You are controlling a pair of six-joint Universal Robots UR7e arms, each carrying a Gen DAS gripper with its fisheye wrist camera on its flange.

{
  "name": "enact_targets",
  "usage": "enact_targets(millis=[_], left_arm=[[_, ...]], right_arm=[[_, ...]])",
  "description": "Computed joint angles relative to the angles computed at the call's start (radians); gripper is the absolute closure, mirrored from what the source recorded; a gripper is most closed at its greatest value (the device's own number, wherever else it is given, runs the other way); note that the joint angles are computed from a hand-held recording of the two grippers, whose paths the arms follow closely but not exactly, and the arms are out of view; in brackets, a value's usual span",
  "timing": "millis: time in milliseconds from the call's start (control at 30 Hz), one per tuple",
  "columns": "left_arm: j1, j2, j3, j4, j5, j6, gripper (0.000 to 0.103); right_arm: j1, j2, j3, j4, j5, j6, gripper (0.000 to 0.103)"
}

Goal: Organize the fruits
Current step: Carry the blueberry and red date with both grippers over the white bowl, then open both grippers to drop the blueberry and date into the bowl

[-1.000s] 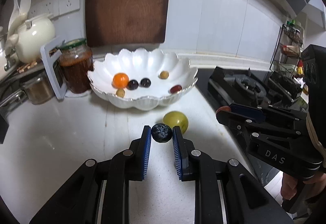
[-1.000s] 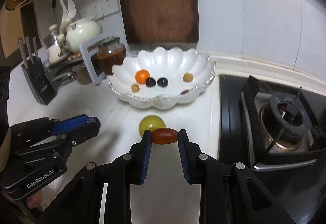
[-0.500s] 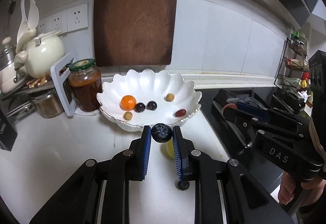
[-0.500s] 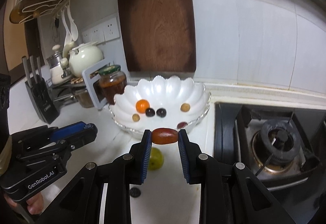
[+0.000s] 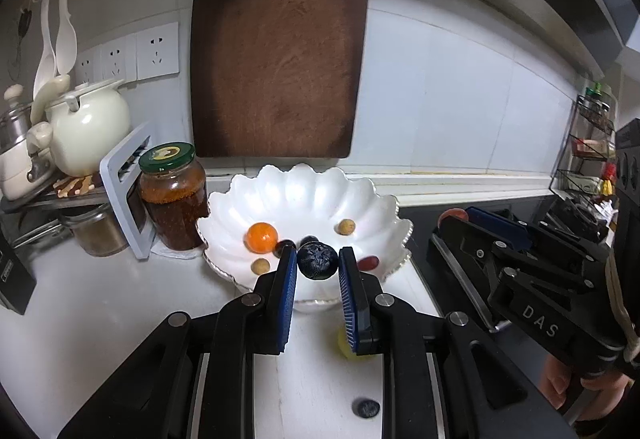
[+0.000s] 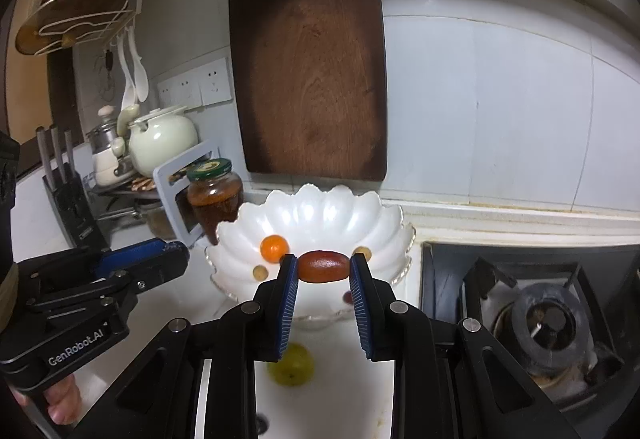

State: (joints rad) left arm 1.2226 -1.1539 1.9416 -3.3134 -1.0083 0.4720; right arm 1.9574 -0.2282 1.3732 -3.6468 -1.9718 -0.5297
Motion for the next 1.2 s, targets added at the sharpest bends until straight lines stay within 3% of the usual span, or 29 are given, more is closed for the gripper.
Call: enact_targets(millis=[333, 733, 1200], left_arm=[[0.03, 0.064, -0.127, 0.077, -0.006, -0.013, 0.081], [0.065, 0.143, -0.263, 0.167, 0.01, -0.023, 0.081], [0.108, 0.228, -0.388, 0.333, 0.056, -0.087, 0.08]], right_arm=[[-0.008, 0.063, -0.159, 0.101, -0.024, -0.038, 0.075], [-0.029, 0.137, -0.351, 0.28, -0.052, -0.02, 0.075], [-0.046, 0.247, -0.568, 0.496, -0.146, -0.005, 0.074]])
